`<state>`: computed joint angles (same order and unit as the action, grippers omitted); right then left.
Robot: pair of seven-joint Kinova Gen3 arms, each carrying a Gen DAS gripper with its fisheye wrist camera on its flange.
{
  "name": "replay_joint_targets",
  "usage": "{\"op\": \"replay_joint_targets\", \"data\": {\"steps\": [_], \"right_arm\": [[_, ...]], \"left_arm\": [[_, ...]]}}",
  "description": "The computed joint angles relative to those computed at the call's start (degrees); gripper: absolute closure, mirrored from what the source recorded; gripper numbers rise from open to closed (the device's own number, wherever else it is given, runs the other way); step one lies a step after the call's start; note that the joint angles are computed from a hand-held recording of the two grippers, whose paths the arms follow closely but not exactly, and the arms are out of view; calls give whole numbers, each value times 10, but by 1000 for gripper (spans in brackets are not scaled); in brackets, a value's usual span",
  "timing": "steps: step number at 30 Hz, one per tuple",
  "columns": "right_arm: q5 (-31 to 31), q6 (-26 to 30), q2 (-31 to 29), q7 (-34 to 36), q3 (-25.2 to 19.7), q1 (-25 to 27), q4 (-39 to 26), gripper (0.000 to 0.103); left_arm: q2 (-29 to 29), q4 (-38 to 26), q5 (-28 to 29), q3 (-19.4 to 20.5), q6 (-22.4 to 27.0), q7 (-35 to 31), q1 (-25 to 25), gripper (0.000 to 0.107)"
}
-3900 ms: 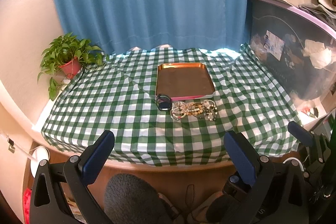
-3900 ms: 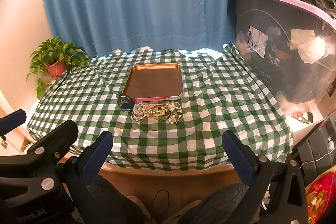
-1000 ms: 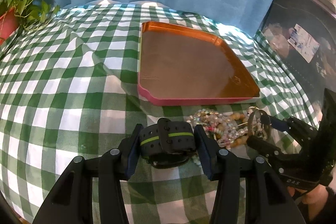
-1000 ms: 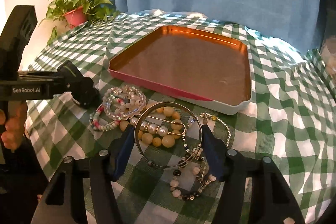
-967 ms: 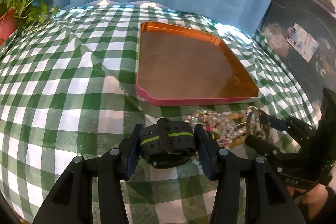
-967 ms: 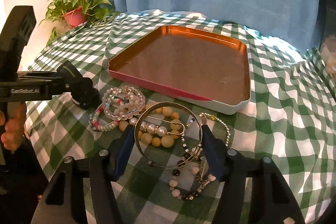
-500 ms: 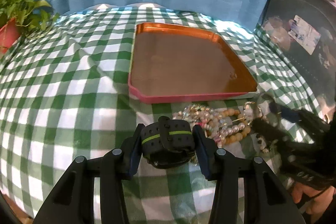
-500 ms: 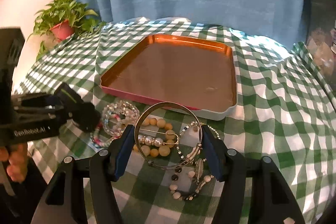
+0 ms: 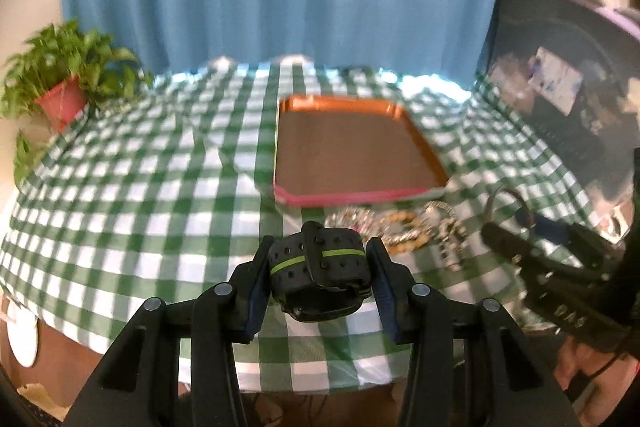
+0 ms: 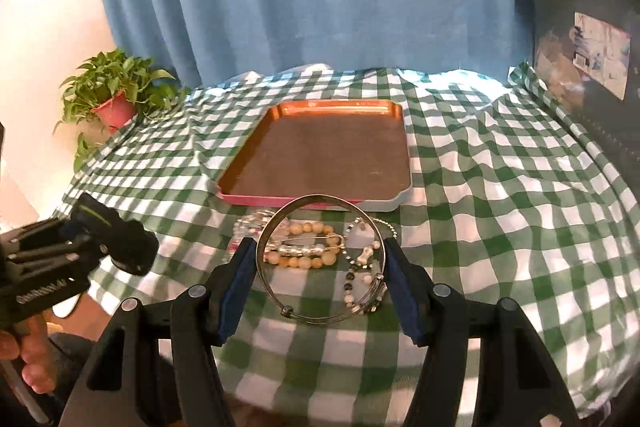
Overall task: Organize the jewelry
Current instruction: 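Carry the smartwatch and silver bangle over the orange tray with both grippers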
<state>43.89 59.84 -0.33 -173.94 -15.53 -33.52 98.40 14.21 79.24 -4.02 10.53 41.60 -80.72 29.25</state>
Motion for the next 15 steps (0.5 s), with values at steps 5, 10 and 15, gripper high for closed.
{"op": "replay_joint_targets", "data": {"steps": [5, 10, 15], "right_arm": [[5, 65, -5, 26, -17, -20, -59, 44], [-12, 111, 3, 93, -20, -34, -140, 44], [26, 160, 17, 119, -24, -60, -186, 44]], "left_arm": [[-44, -1, 4, 6, -4, -2, -3, 61], [-69, -12, -9, 14, -7, -7, -2, 61], [-67, -32, -3, 19, -1, -13, -7, 61]]}}
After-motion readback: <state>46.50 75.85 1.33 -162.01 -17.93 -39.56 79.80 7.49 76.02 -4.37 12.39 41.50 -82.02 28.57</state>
